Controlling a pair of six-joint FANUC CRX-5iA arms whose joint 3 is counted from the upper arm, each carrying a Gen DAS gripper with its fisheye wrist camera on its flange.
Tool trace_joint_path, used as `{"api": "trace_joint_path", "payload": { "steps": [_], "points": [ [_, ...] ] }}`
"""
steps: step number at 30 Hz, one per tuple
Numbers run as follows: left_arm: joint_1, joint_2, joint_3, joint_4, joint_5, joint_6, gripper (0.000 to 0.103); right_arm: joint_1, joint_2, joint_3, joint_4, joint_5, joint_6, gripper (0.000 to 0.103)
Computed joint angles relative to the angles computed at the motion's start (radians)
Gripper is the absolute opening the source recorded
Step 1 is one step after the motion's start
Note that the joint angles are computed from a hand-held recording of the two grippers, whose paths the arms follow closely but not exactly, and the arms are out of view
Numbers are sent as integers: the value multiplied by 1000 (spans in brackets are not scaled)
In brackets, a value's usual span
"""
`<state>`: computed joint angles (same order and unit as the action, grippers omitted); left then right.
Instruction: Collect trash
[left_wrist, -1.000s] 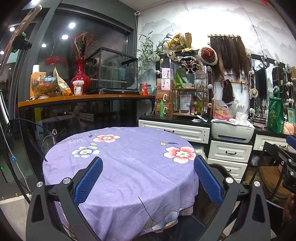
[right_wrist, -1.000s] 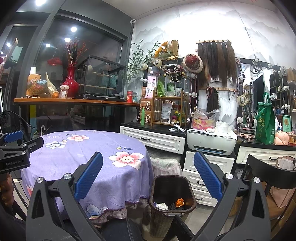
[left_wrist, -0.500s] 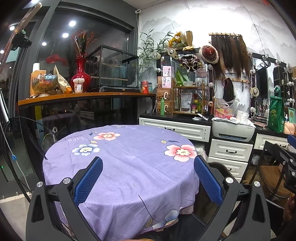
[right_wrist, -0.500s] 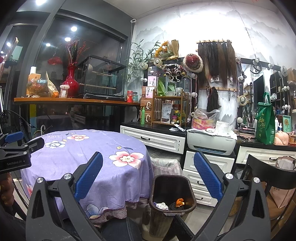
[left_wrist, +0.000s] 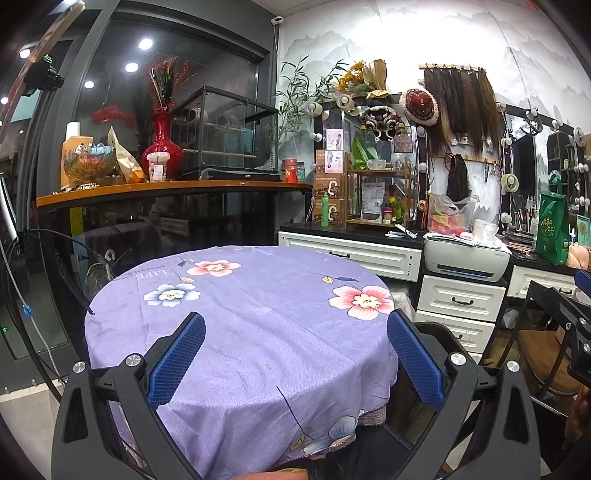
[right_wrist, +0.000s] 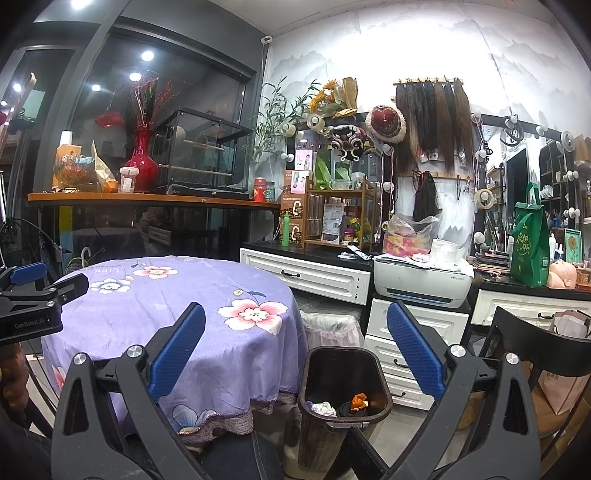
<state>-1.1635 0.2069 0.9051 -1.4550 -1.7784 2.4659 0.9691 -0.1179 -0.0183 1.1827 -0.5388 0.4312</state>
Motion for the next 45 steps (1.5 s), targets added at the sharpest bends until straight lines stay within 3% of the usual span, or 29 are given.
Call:
{"api": "trace_joint_path", "payload": {
  "steps": [45],
  "points": [
    [12, -10, -21, 22, 5, 12, 98, -4, -2, 2, -19, 4, 20, 97]
  ]
}}
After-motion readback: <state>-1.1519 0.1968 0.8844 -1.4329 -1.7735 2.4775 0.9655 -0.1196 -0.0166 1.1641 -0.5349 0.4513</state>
